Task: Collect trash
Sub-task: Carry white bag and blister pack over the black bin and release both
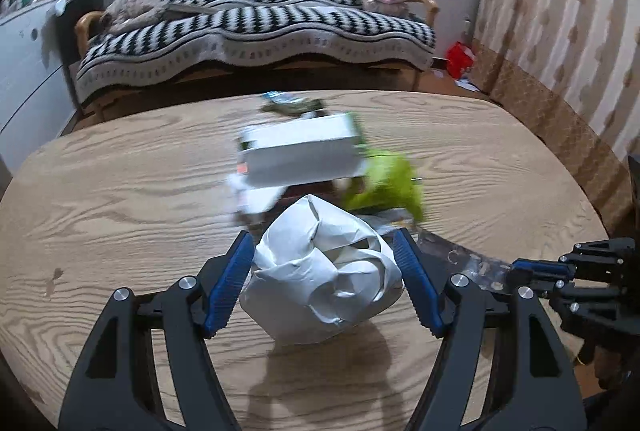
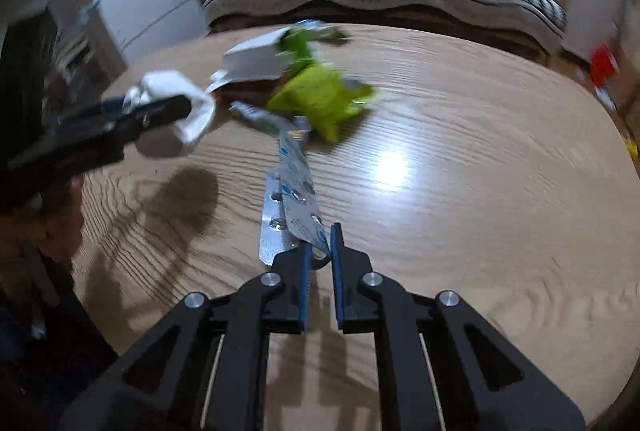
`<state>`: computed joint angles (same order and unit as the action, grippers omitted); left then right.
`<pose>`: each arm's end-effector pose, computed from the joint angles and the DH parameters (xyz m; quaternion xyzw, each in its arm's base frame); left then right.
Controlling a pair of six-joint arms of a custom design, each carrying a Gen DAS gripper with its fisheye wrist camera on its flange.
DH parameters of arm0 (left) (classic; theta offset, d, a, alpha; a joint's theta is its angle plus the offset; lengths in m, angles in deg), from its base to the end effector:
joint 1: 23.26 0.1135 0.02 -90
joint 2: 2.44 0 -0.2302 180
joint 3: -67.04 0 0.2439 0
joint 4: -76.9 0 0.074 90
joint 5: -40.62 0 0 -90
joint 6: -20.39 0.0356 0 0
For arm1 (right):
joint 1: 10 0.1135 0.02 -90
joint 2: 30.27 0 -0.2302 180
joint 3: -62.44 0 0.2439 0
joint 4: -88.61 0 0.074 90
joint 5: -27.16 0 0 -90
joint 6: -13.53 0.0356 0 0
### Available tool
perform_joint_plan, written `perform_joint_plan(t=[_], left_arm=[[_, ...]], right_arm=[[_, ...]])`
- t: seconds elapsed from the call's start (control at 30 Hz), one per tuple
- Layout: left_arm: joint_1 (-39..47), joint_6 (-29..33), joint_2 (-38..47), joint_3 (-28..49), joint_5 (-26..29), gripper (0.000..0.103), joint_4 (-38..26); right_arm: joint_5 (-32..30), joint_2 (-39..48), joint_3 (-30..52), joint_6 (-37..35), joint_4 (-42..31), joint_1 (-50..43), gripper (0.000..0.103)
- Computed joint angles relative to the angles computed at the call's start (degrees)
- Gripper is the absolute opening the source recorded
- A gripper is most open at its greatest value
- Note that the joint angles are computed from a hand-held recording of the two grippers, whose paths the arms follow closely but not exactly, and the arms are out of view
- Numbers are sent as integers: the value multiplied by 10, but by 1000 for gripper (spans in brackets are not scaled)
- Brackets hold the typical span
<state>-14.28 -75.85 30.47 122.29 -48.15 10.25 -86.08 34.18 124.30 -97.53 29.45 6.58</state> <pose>0.1293 0.0197 0.2547 -0.1179 0.9139 -0.0006 0.3883 0.2019 0.0748 0.2162 -0.3530 0.8832 0.1858 0.2465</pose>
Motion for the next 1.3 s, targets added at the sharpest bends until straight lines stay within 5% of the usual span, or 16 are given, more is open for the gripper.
perform_joint_plan(t=[0.27,0.57,0.77,1.03,1.3], left_arm=[[-348,-180,102,54,-198,70,32],[-616,-281,373,194,-298,70,104],[-707,-282,559,344,-293,70,144],[-779,-238,812,595,-247,70,170],[-797,-199,1043,874,-196,70,105]], right_arm=[[-106,-27,28,-191,-132,-293,9],[-183,158,183,-418,-247,-645,9],[-182,323,336,-432,-254,-776,9],[-144,603,640,-352,-258,-904,9],[-49,850,955,-286,-321,-934,9]])
